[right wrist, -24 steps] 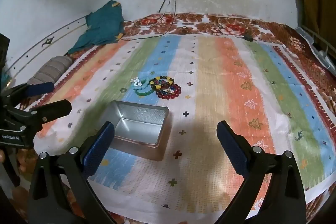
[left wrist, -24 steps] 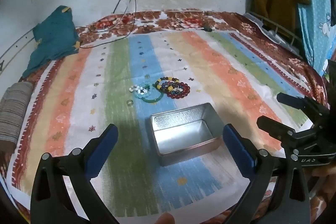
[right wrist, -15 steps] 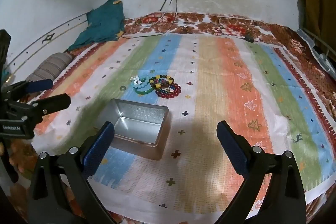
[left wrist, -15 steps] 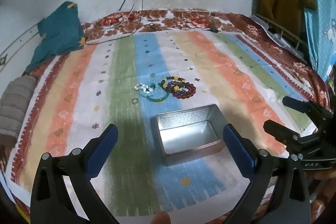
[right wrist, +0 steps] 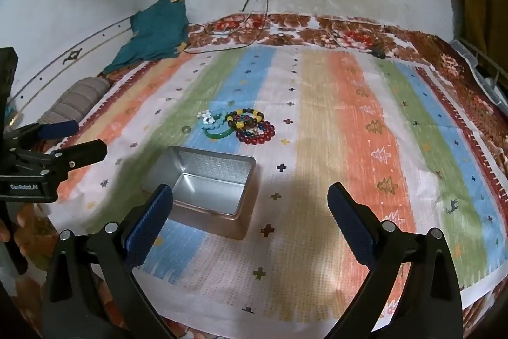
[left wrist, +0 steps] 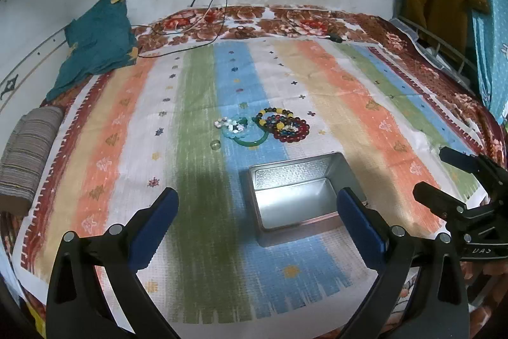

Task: Organize jewelry
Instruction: 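Move both grippers toward the cluster of bracelets beside the silver tin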

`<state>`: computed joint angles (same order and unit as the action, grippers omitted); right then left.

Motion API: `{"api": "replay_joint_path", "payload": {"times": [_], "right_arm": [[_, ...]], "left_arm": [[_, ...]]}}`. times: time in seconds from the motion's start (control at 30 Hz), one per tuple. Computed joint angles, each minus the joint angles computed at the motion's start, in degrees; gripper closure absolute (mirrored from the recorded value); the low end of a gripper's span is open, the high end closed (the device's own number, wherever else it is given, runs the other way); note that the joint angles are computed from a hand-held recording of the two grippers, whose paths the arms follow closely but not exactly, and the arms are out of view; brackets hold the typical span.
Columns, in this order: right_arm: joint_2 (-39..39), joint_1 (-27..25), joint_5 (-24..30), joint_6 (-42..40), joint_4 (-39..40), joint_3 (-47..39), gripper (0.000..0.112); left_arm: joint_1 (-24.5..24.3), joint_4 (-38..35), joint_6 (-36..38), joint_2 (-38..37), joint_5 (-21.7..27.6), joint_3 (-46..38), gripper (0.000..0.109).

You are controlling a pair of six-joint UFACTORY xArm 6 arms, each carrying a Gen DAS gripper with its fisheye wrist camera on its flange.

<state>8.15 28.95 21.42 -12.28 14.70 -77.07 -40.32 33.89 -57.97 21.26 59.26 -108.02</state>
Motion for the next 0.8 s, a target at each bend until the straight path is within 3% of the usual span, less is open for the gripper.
{"api": "replay_joint_path", "payload": {"times": [0.8], "right_arm": [[2.28,-0.68,1.96,3.01,-0.97,-3.09,0.014]], "left_arm": [[0.35,-0.47,-0.32,0.46,1.88,-0.56,0.011]]}}
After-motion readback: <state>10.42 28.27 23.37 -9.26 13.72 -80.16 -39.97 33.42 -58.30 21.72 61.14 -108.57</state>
